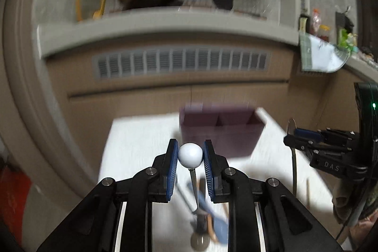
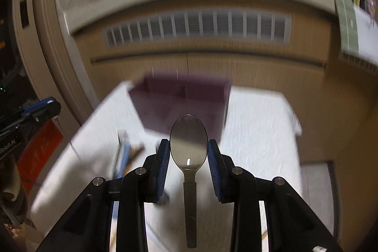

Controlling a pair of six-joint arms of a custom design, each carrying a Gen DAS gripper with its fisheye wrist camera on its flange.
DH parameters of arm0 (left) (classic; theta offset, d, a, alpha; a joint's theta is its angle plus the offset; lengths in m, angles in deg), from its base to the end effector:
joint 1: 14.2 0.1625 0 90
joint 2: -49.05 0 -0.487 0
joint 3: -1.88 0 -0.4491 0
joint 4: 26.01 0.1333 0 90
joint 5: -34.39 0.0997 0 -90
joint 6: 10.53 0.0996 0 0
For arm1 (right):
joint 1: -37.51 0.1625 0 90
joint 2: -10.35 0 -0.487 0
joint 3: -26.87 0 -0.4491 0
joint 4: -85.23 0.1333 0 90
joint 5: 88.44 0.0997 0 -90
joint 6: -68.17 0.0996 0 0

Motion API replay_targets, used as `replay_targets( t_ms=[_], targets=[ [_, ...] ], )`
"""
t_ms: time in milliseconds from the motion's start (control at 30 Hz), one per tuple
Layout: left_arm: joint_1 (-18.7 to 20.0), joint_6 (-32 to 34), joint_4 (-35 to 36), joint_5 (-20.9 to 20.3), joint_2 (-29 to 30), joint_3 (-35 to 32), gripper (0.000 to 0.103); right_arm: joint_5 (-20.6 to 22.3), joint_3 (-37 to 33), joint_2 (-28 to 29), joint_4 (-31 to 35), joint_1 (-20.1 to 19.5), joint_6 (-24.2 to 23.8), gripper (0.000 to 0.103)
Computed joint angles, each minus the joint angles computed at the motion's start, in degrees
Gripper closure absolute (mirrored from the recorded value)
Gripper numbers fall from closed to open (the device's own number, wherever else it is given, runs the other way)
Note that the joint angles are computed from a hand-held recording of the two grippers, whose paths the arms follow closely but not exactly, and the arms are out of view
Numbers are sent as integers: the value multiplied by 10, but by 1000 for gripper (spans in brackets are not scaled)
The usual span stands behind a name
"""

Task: Organize utensils
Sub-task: 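Carry both held utensils over the caddy and open both grippers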

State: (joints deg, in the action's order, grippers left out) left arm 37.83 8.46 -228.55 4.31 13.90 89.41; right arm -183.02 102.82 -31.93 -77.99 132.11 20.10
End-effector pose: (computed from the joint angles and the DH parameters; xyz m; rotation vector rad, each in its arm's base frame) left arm -0.2978 -0.7383 0.1488 0.3553 2.0116 -1.2911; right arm 0.1951 -0.8613 0.2281 1.1570 -2.4246 0.8573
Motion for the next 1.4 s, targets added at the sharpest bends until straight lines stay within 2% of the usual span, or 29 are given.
replay_targets(
  t_ms=[233, 300, 467, 600, 700, 767, 800, 833, 900, 967, 1033, 1100, 1167, 1300, 1400],
  targets=[
    [6, 106, -14, -67, 16, -121, 80, 67, -146, 61, 2, 37, 1, 73],
    [18, 111, 9, -86, 30, -163, 80, 75, -190, 91, 0, 40, 0, 73],
    [52, 62, 96, -121, 58, -230, 80, 59, -304, 167, 48, 39, 9, 73],
    [81, 12, 168, -147, 81, -275, 80, 47, -334, 200, 47, 28, -3, 73],
    [99, -36, 238, -175, 89, -292, 79, 20, -364, 221, 105, 21, -12, 72],
    [109, -65, 279, -191, 95, -300, 75, -3, -379, 229, 137, 17, -18, 64],
    [111, -73, 293, -191, 99, -305, 69, -9, -379, 230, 138, 16, -18, 54],
    [112, -77, 297, -189, 100, -303, 66, -15, -378, 230, 137, 14, -16, 49],
    [111, -85, 300, -186, 99, -299, 64, -25, -366, 220, 134, 12, -14, 49],
    [107, -88, 287, -179, 92, -281, 58, -37, -342, 202, 134, 10, -12, 47],
    [102, -88, 265, -169, 84, -258, 42, -58, -299, 174, 120, 8, -17, 29],
    [94, -90, 240, -142, 73, -223, 39, -78, -238, 138, 92, 4, -30, 19],
    [91, -102, 230, -125, 60, -188, 39, -108, -178, 105, 68, -2, -45, 17],
    [83, -189, 258, -92, 27, -99, 33, -184, -75, 55, 19, -19, -68, 17],
    [81, -267, 293, -74, 9, -35, 30, -241, -15, 28, -8, -32, -57, 14]
  ],
)
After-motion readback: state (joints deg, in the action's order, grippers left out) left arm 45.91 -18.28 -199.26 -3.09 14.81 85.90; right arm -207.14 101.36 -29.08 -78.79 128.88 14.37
